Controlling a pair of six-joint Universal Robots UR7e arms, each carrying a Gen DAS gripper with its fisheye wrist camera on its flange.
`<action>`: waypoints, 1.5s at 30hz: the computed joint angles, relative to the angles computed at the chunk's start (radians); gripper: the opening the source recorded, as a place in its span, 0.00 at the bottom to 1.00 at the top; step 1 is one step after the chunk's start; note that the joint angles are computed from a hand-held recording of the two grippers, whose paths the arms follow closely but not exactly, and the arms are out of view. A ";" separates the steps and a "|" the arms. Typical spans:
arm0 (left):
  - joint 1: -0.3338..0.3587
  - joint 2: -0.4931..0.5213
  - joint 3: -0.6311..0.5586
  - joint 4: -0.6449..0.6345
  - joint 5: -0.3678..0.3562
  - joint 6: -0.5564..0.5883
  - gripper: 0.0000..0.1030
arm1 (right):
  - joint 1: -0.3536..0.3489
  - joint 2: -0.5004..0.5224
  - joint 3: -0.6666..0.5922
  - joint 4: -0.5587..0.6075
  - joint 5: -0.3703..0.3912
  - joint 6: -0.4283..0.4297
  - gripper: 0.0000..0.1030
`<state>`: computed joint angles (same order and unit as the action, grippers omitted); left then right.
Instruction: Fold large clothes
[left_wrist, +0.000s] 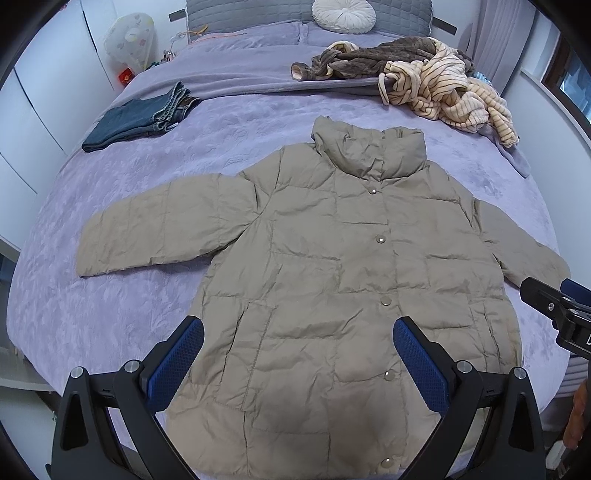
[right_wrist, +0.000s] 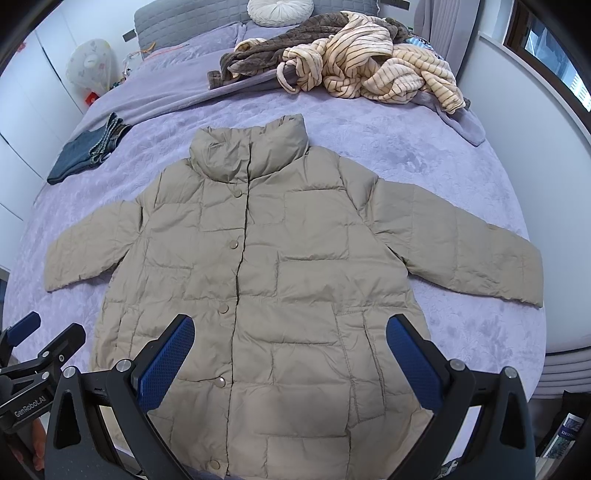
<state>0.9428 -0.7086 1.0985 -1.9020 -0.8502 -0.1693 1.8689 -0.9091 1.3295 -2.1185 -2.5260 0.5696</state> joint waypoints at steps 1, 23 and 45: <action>0.000 0.001 -0.002 0.001 0.000 0.000 1.00 | 0.000 0.001 -0.001 0.001 -0.001 0.001 1.00; 0.003 0.003 0.002 0.000 0.000 -0.003 1.00 | -0.006 0.000 0.009 -0.003 0.007 0.008 1.00; 0.003 0.003 0.002 0.002 0.000 -0.005 1.00 | -0.008 -0.002 0.009 0.006 0.009 0.014 1.00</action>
